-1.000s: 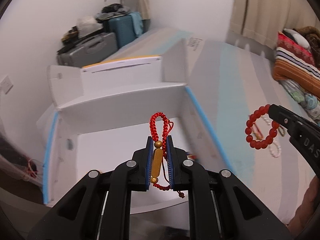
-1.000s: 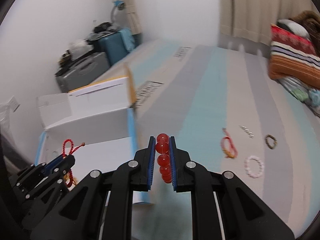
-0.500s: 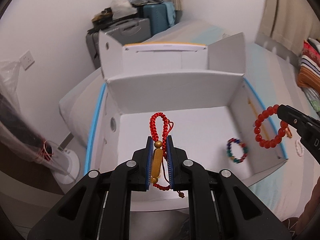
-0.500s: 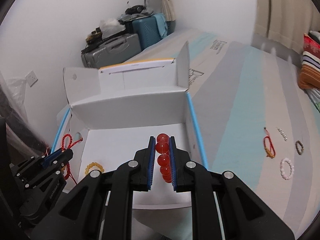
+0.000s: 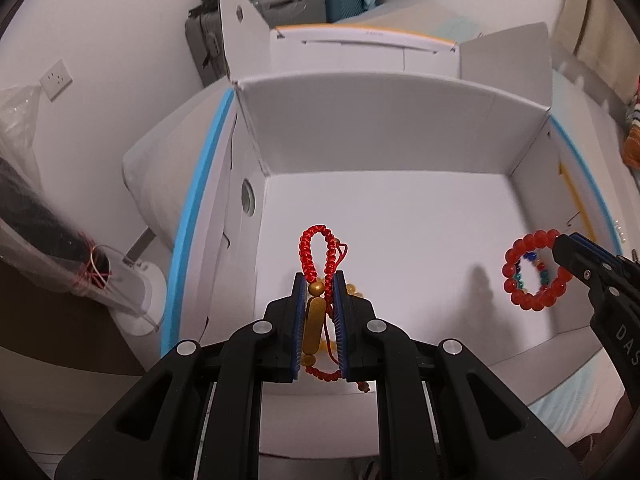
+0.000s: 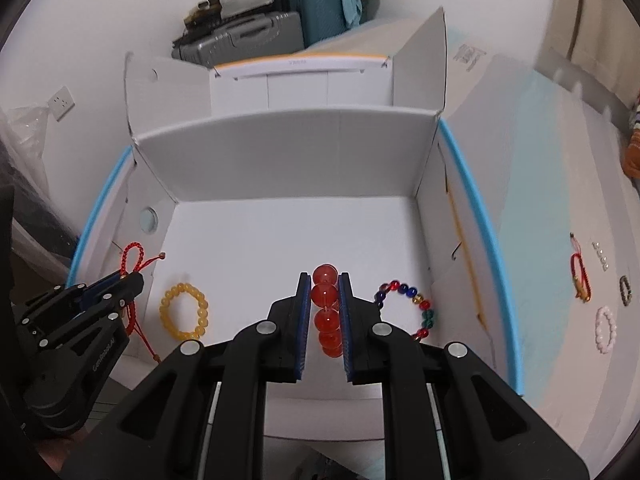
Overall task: Organize jewelry
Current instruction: 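Open the left tool to drop the red cord bracelet while the right tool releases the red beads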
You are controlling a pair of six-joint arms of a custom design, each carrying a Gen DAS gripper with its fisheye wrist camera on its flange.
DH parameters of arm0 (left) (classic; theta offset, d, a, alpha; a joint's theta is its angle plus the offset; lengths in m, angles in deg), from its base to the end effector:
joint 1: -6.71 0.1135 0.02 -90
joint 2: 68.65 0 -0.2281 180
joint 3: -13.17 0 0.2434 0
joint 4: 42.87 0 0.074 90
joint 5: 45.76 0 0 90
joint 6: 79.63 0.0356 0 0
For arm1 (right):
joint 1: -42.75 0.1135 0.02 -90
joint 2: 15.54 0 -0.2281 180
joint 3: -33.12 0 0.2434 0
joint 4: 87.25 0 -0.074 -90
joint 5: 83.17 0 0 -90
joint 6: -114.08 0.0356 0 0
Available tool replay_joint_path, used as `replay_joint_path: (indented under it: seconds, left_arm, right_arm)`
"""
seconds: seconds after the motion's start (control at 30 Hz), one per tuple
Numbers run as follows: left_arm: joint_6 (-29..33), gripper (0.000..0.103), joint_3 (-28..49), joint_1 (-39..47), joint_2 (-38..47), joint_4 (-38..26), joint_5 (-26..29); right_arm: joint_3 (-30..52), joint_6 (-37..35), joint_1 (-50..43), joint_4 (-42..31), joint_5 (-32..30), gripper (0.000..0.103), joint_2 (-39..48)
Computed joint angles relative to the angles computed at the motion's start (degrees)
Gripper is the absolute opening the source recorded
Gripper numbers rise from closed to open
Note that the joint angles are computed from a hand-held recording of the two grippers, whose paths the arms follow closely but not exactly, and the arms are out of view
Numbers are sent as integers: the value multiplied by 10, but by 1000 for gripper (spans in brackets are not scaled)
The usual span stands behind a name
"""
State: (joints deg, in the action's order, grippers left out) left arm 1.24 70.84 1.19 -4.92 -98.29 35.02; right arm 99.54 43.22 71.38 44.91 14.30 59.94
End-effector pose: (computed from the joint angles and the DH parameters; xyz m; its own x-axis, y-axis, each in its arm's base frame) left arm 0.2128 -0.0148 0.1964 -0.8665 -0.0736 -0.4938 -0.1202 0.9907 0.0632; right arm 0.2329 0.1219 0.2044 -0.8300 -0.0827 -0.5516 -0.1489 0.9859 0.0762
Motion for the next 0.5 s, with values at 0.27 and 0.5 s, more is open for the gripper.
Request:
replay_joint_path:
  seconds: [0.27, 0.5]
  left_arm:
    - [16, 15, -14, 25, 28, 23, 11]
    - [16, 22, -11, 27, 27, 26, 14]
  right_arm:
    - [5, 5, 12, 10, 1, 13, 45]
    - [9, 2, 29, 12, 19, 28, 56]
